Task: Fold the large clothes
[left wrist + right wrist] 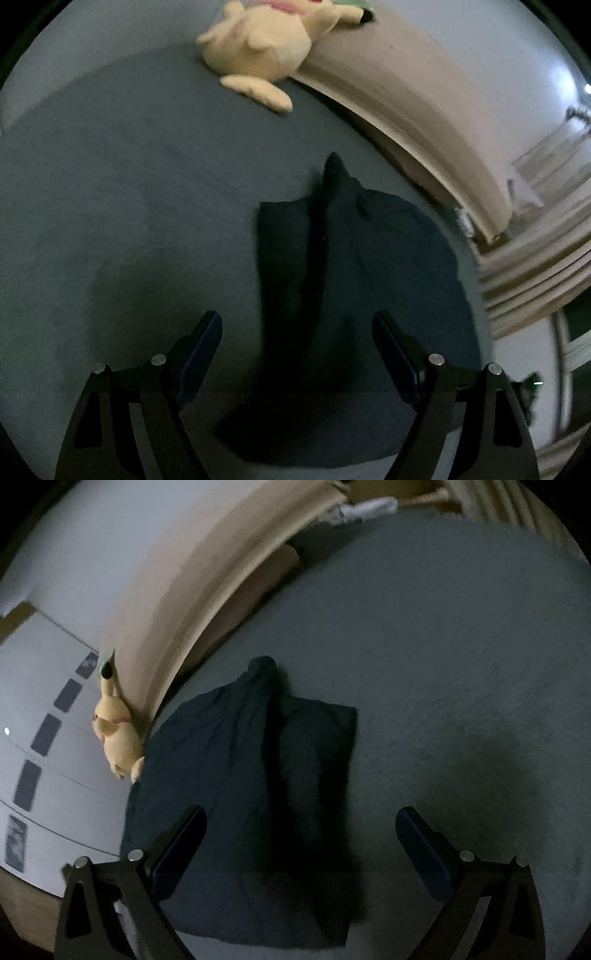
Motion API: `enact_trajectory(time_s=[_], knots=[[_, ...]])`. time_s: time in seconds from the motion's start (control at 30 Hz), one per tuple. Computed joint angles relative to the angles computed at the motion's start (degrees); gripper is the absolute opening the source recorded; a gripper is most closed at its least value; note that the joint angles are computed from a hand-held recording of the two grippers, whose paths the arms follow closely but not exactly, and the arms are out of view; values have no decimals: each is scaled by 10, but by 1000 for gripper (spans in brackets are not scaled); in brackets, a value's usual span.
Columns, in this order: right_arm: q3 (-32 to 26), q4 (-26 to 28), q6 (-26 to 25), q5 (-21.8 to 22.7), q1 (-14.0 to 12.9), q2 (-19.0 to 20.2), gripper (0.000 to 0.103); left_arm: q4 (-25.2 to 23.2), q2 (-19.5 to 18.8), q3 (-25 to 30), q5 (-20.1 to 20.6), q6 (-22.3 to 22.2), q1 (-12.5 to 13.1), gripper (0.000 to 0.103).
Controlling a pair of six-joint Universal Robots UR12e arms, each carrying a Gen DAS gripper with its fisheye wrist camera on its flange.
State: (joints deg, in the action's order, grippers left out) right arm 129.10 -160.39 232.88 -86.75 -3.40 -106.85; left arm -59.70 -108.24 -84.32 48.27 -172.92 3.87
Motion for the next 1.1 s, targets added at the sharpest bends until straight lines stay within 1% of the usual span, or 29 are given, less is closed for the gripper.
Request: enact_trajectory(time_s=[0.03, 0.07, 0.1, 0.17, 0.27, 0.33, 0.37, 0.4, 0.43, 0.5, 0.53, 0.57, 0.6, 0.63, 0.67, 0.7, 0.73, 0.77, 0.8, 0.83, 0.87, 0.9, 0.93, 0.97, 1.0, 1.03, 1.07, 1.1], knots=[[1, -5, -2, 21, -12, 4, 103, -10, -8, 8, -12, -6, 0, 84], [1, -9, -3, 34, -17, 8, 103, -22, -15, 14, -23, -8, 1, 84], [1, -13, -7, 45, -22, 10, 103, -39, -23, 23, -28, -12, 1, 84], [0, -18, -10, 59, -30, 17, 103, -45, -30, 30, -28, -19, -2, 84], [-3, -31, -19, 86, -36, 27, 103, -74, -46, 53, -39, 3, -8, 84], [-9, -28, -32, 105, -41, 37, 103, -91, -57, 68, -41, 15, -12, 84], [-11, -26, -34, 109, -42, 40, 103, -127, -66, 83, -47, 31, -15, 84], [-14, -24, -37, 112, -43, 45, 103, -153, -72, 91, -53, 44, -16, 84], [-16, -25, -39, 125, -46, 51, 103, -183, -72, 95, -58, 64, -16, 84], [-17, -36, -40, 160, -53, 63, 103, -198, -73, 98, -57, 85, -20, 84], [-19, -37, -45, 171, -54, 67, 101, -216, -75, 104, -58, 102, -22, 83], [-25, -29, -58, 176, -51, 71, 99, -217, -75, 104, -59, 106, -22, 83], [-30, -22, -66, 171, -48, 74, 93, -211, -73, 102, -63, 110, -22, 72], [-36, -12, -78, 164, -44, 77, 89, -212, -73, 104, -54, 116, -23, 60], [-40, -6, -83, 165, -43, 79, 87, -211, -73, 105, -41, 120, -25, 58], [-42, -1, -87, 164, -42, 79, 84, -208, -72, 103, -37, 126, -25, 58], [-48, 24, -94, 155, -39, 82, 80, -204, -73, 102, -34, 128, -26, 58], [-50, 38, -97, 155, -40, 84, 80, -198, -74, 102, -30, 126, -29, 58], [-50, 37, -99, 158, -41, 85, 80, -187, -73, 99, -25, 119, -30, 61], [-50, 37, -102, 160, -41, 86, 80, -186, -73, 99, -26, 114, -31, 65], [-53, 45, -106, 159, -40, 86, 79, -190, -73, 100, -27, 111, -32, 67], [-56, 61, -116, 154, -39, 83, 77, -189, -73, 101, -21, 107, -34, 68], [-63, 79, -123, 147, -36, 84, 71, -183, -71, 102, -11, 106, -37, 67], [-65, 88, -127, 143, -35, 83, 65, -169, -68, 100, 8, 109, -42, 64], [-74, 100, -139, 137, -30, 83, 51, -163, -67, 100, 18, 113, -45, 54], [-81, 107, -148, 129, -25, 84, 39, -154, -63, 99, 30, 118, -49, 44], [-90, 116, -156, 117, -18, 86, 34, -150, -60, 99, 38, 120, -50, 39], [-101, 130, -168, 102, -11, 88, 28, -147, -58, 101, 42, 117, -52, 31]])
